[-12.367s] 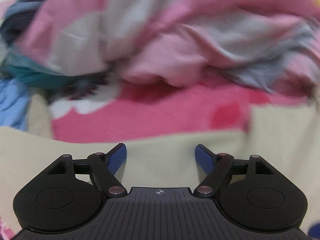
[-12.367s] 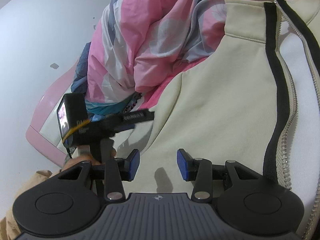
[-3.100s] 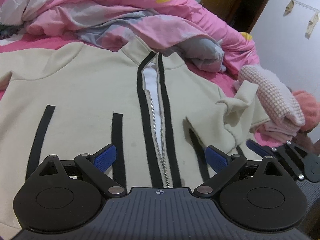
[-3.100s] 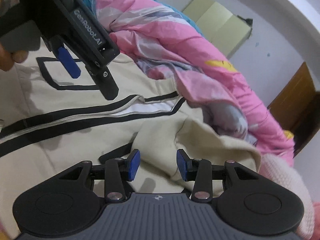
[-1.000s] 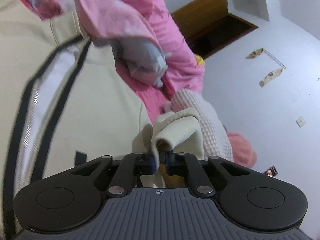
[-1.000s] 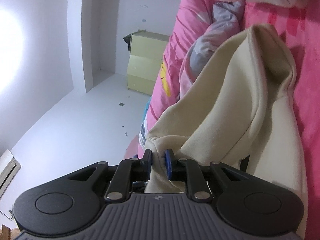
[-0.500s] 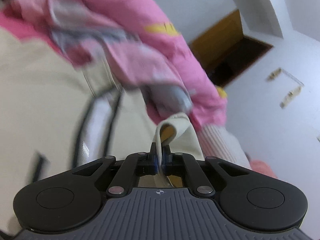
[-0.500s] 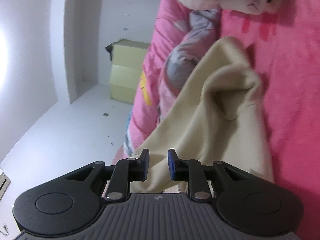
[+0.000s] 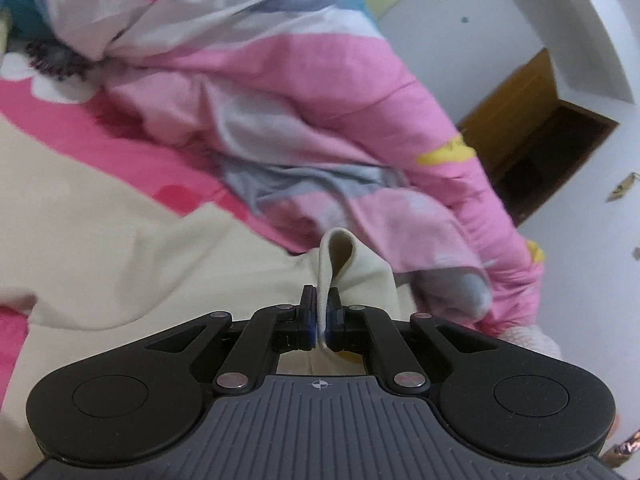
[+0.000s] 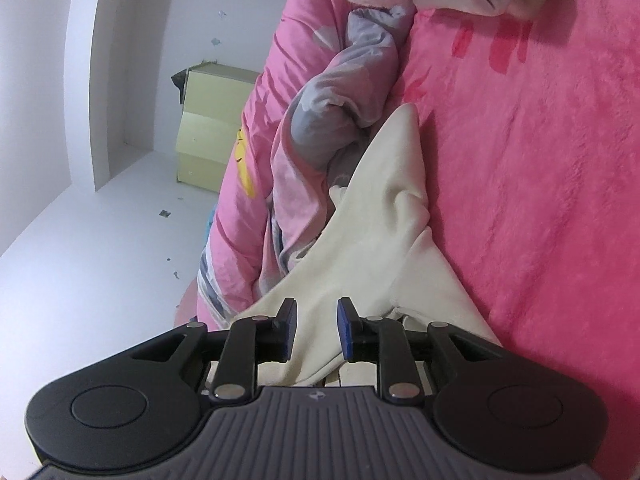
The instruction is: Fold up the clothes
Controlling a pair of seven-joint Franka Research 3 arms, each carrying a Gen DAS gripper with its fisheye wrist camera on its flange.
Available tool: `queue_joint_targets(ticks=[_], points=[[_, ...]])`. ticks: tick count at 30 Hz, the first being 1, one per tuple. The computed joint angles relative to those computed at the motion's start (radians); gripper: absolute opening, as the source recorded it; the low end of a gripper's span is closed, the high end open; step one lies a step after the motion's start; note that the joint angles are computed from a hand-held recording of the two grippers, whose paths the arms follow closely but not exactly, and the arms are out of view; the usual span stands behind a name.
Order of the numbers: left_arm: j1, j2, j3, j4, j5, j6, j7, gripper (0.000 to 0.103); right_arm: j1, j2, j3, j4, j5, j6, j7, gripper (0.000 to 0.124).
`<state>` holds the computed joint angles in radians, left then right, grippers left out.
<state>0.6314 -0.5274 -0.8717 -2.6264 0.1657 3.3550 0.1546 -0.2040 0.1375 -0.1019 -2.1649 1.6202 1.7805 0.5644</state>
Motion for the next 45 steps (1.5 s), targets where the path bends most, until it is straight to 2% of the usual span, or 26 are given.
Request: queue_joint_targets(ticks=[2,3,7,11,12,14,15,18,19,20,22,23,24,25,27,28,29,30,31,32,34,37,40,42,44,45], points=[[0.008,-0.009,-0.014,-0.017,-0.008,0.006,-0.01,0.002,0.001,0.002,0.0,0.003,-0.008,0.002,0.0,0.024],[0.006,-0.013,-0.014,-0.019,-0.007,-0.018,-0.009,0.002,0.001,0.003,0.0,0.004,-0.013,0.003,0.0,0.024],[-0.041,-0.034,0.046,-0.013,0.042,-0.243,-0.016,0.007,0.001,0.006,0.002,0.009,-0.024,0.001,0.002,0.024],[-0.105,-0.093,0.115,-0.092,0.059,-0.247,-0.073,0.011,0.001,0.005,0.003,0.008,-0.028,0.003,0.004,0.025],[-0.127,-0.097,0.132,-0.101,0.077,-0.244,-0.066,0.017,0.002,0.005,0.003,0.009,-0.03,0.004,0.005,0.025],[-0.159,-0.094,0.154,-0.1,0.127,-0.245,-0.038,0.036,0.003,0.004,0.003,0.009,-0.035,0.004,0.006,0.025],[-0.152,-0.087,0.144,-0.087,0.157,-0.248,-0.03,0.049,0.003,0.002,0.003,0.007,-0.036,0.006,0.005,0.025],[-0.128,-0.061,0.108,-0.042,0.249,-0.27,-0.002,0.059,0.006,0.0,0.003,0.006,-0.041,0.014,0.004,0.025],[-0.111,-0.049,0.085,-0.013,0.28,-0.312,0.005,0.066,0.007,0.0,0.003,0.007,-0.043,0.016,0.003,0.025],[-0.09,-0.037,0.053,0.02,0.307,-0.372,0.004,0.068,0.008,0.001,0.004,0.007,-0.044,0.018,0.003,0.025],[-0.062,0.006,-0.002,0.091,0.351,-0.519,0.006,0.067,0.009,0.001,0.004,0.008,-0.046,0.02,0.005,0.026],[-0.059,0.032,-0.011,0.108,0.371,-0.55,0.01,0.066,0.009,0.001,0.004,0.008,-0.048,0.02,0.005,0.026],[-0.061,0.049,-0.015,0.115,0.389,-0.565,0.008,0.06,0.01,0.002,0.004,0.009,-0.049,0.021,0.006,0.026],[-0.064,0.061,-0.021,0.122,0.404,-0.592,0.002,0.047,0.01,0.002,0.004,0.009,-0.05,0.021,0.007,0.026],[-0.074,0.058,-0.029,0.123,0.437,-0.631,-0.026,0.036,0.01,0.003,0.004,0.01,-0.053,0.021,0.008,0.026],[-0.083,0.051,-0.026,0.121,0.452,-0.64,-0.04,0.024,0.01,0.003,0.004,0.011,-0.054,0.021,0.008,0.026],[-0.094,0.048,-0.022,0.124,0.465,-0.657,-0.047,0.019,0.01,0.004,0.005,0.012,-0.055,0.02,0.009,0.026],[-0.105,0.046,-0.018,0.128,0.479,-0.674,-0.054,0.009,0.01,0.004,0.005,0.012,-0.057,0.02,0.009,0.026],[-0.109,0.041,-0.026,0.136,0.499,-0.705,-0.067,0.002,0.01,0.005,0.005,0.013,-0.058,0.02,0.01,0.026],[-0.099,0.029,-0.052,0.151,0.531,-0.755,-0.091,0.0,0.01,0.005,0.005,0.013,-0.059,0.02,0.01,0.026],[-0.089,0.007,-0.075,0.158,0.586,-0.806,-0.144,0.0,0.01,0.006,0.006,0.014,-0.062,0.02,0.011,0.027],[-0.122,0.021,-0.03,0.152,0.598,-0.835,-0.182,0.001,0.011,0.007,0.006,0.016,-0.066,0.02,0.013,0.028],[-0.193,0.01,0.044,0.124,0.6,-0.815,-0.21,0.005,0.012,0.005,0.007,0.014,-0.066,0.026,0.011,0.028],[-0.274,-0.007,0.127,0.091,0.582,-0.746,-0.209,0.007,0.014,0.002,0.007,0.012,-0.067,0.033,0.01,0.028],[-0.355,-0.026,0.215,0.044,0.562,-0.633,-0.228,0.011,0.016,-0.001,0.008,0.01,-0.067,0.038,0.01,0.029],[-0.392,-0.035,0.255,0.022,0.555,-0.576,-0.239,0.02,0.017,-0.001,0.008,0.01,-0.066,0.039,0.011,0.029]])
